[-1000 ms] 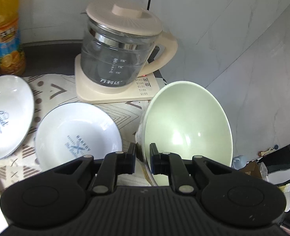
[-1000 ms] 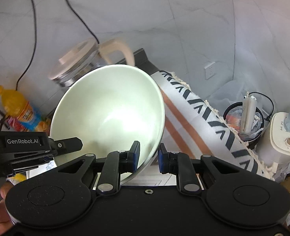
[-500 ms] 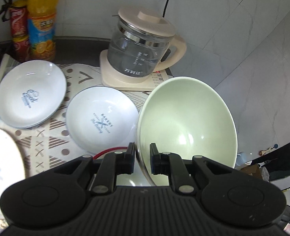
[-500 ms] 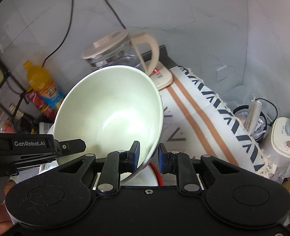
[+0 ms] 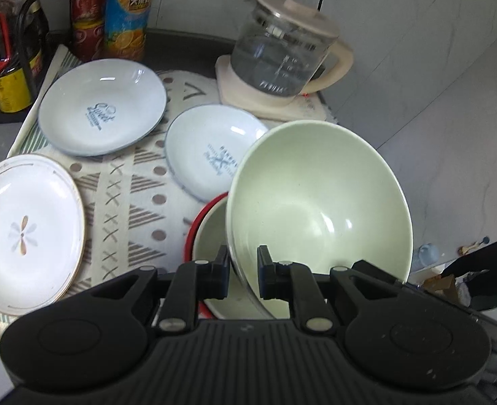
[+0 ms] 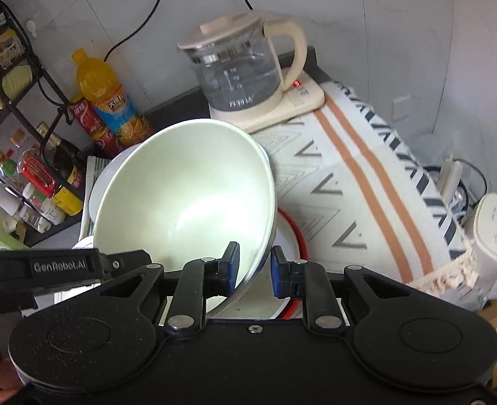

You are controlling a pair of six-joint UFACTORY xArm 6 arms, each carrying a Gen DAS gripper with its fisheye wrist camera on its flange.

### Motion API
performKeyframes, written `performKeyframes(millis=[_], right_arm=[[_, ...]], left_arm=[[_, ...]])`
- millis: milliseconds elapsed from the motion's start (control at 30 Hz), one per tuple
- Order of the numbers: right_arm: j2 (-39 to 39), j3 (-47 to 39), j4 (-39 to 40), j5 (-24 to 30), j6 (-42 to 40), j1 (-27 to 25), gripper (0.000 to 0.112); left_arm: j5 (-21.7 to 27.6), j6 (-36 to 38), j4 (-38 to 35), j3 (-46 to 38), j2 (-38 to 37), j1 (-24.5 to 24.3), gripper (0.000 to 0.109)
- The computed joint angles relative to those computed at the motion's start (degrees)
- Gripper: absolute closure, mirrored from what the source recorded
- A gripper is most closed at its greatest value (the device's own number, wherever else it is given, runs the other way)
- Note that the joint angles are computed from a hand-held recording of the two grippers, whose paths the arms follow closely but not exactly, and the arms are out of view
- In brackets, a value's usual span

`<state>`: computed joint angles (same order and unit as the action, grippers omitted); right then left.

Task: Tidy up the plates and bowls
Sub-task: 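Carry the pale green bowl with the right tool and stack it onto the bowls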

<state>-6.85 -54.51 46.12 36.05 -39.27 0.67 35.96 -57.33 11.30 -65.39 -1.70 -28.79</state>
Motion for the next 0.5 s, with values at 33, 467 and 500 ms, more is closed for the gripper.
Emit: performKeyframes(millis=[33,467,500], right_arm=[[0.4,-0.1,0.2,0.3,0.5,-0.1,0.093],[3.4,-1.0,-1.4,3.1,9.0,-0.6,0.094],[3.6,-1.2,-1.3,3.1,8.6,-0.5,0.094]], left_arm=[[-0.2,0.5,-0.8,0.6,-0.2,0.1,0.095],[0.5,5.4,-10.4,2.1,1.0,1.5,0.095],[0.7,5.6,-10.3,2.1,1.0,1.5,0.095]])
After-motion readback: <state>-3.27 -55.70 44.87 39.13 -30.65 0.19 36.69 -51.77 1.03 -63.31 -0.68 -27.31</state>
